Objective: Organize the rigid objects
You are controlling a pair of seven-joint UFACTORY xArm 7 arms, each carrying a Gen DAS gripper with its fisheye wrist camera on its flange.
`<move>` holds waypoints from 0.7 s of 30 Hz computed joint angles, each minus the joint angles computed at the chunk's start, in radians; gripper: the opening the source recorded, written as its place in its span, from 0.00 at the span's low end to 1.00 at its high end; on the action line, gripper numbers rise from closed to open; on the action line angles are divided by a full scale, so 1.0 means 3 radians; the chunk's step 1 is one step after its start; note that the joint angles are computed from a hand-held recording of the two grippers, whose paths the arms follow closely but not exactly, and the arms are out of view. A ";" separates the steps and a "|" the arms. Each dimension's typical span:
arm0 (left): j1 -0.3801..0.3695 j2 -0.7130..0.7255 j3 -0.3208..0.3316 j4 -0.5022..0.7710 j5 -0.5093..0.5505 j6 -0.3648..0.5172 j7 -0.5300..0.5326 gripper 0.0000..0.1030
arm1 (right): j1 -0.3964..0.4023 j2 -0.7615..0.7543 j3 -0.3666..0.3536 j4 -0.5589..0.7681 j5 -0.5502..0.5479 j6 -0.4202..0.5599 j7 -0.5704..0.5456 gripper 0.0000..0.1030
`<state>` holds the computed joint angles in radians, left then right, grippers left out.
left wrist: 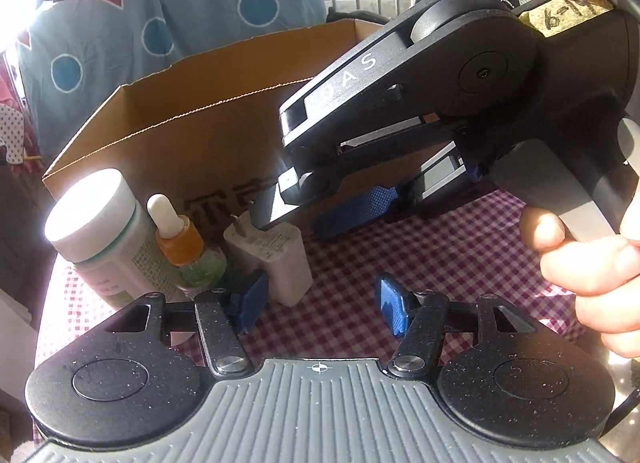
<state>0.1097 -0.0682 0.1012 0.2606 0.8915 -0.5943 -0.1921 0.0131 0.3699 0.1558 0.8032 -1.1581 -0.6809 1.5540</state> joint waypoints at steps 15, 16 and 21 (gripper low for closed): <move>0.0249 0.0199 0.0014 0.0237 0.0954 -0.0268 -0.0630 0.55 | 0.0000 -0.0038 -0.0068 -0.0104 -0.0110 -0.0079 0.0248 0.36; 0.0261 0.0181 0.0016 0.0219 0.0956 -0.0268 -0.0627 0.55 | -0.0002 -0.0078 -0.0078 -0.0156 -0.0062 -0.0096 0.0200 0.36; 0.0275 0.0052 0.0018 0.0032 0.0582 -0.0212 -0.0316 0.56 | -0.0006 -0.0235 -0.0119 -0.0317 0.0228 -0.0069 -0.0120 0.37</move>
<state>0.1922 -0.0527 0.1064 0.2701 1.0660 -0.6579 -0.2870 0.0112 0.2993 0.1201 0.7082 -1.0897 -0.7017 1.5181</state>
